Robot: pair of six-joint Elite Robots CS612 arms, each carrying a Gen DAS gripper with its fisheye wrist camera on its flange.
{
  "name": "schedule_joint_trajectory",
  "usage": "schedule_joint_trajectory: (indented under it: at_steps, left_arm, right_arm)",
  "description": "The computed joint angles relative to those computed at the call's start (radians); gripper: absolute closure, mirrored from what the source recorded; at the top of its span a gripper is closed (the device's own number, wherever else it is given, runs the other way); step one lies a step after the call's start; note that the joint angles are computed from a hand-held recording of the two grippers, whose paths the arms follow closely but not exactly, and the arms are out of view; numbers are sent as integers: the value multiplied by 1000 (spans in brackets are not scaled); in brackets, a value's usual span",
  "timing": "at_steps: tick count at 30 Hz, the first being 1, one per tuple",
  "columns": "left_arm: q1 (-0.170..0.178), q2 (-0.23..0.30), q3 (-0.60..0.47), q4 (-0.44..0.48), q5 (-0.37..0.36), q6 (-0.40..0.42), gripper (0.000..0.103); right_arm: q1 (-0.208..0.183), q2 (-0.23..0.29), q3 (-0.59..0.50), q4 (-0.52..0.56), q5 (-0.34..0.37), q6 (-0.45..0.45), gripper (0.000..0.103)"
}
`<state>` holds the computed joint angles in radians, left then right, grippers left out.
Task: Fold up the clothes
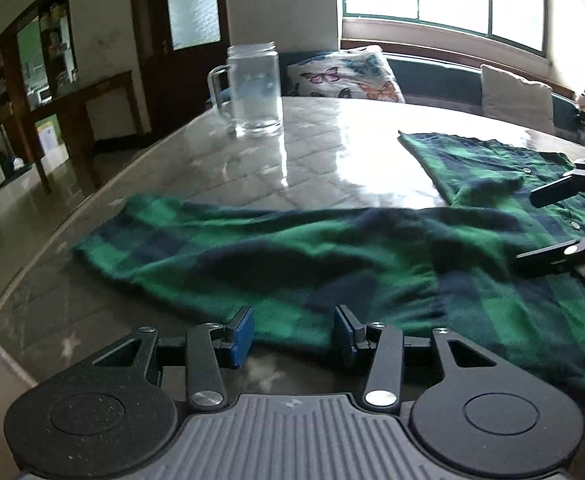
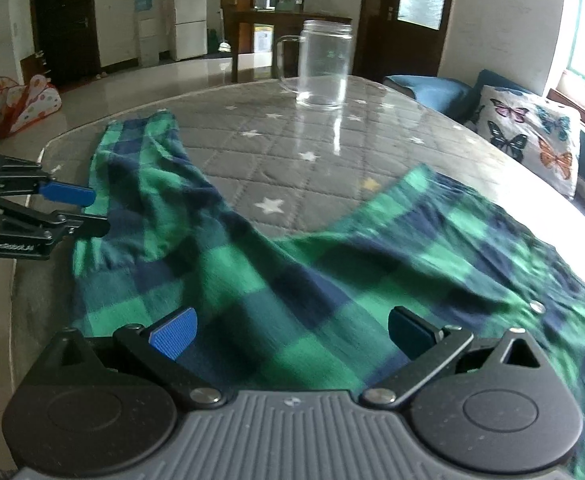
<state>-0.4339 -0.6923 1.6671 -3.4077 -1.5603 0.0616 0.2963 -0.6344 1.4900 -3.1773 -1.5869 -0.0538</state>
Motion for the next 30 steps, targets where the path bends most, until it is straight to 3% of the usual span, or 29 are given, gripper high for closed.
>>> schedule_joint_trajectory:
  at_steps: [3, 11, 18, 25, 27, 29, 30]
  left_arm:
    - [11, -8, 4, 8, 12, -37, 55]
    - [40, 20, -84, 57, 151, -231, 51]
    - [69, 70, -188, 119, 229, -356, 51]
    - [82, 102, -250, 170, 268, -387, 53]
    - [82, 105, -258, 177, 275, -389, 58]
    - [83, 108, -265, 178, 276, -383, 69]
    - [84, 109, -266, 177, 277, -382, 79]
  right_arm:
    - [13, 16, -29, 24, 14, -30, 0]
    - [44, 28, -44, 26, 50, -146, 0]
    - [41, 25, -46, 40, 101, -138, 0]
    - [35, 8, -22, 6, 101, -124, 1]
    - [32, 4, -16, -6, 102, -113, 3]
    - [30, -2, -11, -11, 95, -94, 8]
    - [28, -6, -7, -12, 93, -82, 11]
